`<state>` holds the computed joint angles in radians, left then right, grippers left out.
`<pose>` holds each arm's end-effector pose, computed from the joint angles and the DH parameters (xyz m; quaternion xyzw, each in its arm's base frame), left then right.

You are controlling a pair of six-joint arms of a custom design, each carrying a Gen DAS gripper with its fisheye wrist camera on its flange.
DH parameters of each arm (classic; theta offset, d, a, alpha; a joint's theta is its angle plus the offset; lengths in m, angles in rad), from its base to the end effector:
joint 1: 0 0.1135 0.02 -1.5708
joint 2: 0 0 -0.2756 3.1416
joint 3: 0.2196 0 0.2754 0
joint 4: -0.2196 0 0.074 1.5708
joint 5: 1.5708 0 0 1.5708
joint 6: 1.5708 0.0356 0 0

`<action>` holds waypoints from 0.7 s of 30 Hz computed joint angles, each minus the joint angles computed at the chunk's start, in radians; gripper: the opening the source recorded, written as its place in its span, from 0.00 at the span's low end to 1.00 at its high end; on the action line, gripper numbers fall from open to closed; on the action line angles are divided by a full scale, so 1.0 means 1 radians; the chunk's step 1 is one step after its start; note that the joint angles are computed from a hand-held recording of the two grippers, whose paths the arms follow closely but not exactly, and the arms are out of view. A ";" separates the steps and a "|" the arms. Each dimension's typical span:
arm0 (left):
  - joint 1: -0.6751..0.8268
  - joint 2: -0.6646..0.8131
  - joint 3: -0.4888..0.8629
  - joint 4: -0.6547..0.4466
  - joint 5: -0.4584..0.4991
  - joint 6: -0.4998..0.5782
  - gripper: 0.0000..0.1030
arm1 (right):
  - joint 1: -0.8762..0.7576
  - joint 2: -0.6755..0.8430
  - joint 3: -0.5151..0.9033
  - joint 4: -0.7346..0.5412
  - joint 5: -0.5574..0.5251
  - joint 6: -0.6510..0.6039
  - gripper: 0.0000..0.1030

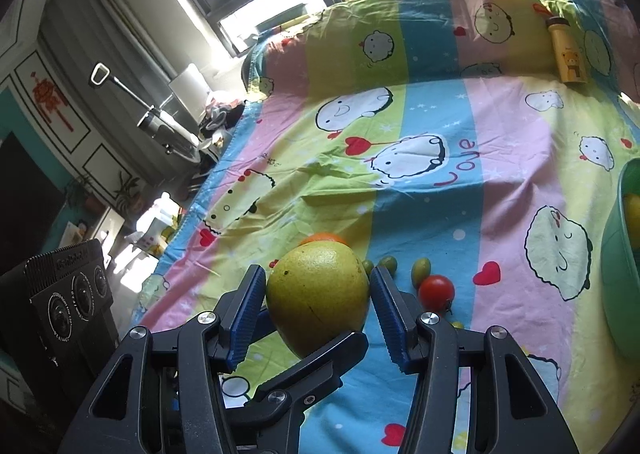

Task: Organize fruits
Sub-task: 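Lift the pear and carry it toward the green bowl with the right gripper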

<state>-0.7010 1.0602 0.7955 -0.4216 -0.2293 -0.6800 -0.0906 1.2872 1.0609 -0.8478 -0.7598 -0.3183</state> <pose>0.1921 -0.1515 0.2727 -0.0395 0.8983 -0.1911 0.3936 0.2670 0.0004 0.2885 -0.1928 0.8840 0.3056 0.2965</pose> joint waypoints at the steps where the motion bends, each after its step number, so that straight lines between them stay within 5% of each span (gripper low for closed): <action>1: -0.009 0.002 0.012 -0.007 -0.009 0.008 0.54 | -0.011 -0.012 0.001 -0.003 -0.007 -0.005 0.54; 21: -0.183 0.165 0.247 -0.044 -0.187 0.066 0.54 | -0.301 0.001 0.112 -0.128 -0.229 -0.162 0.55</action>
<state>-0.8838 1.2252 1.0425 -0.4657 -0.4166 -0.6138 -0.3911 1.2885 1.1727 -0.9762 -0.9891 -0.4803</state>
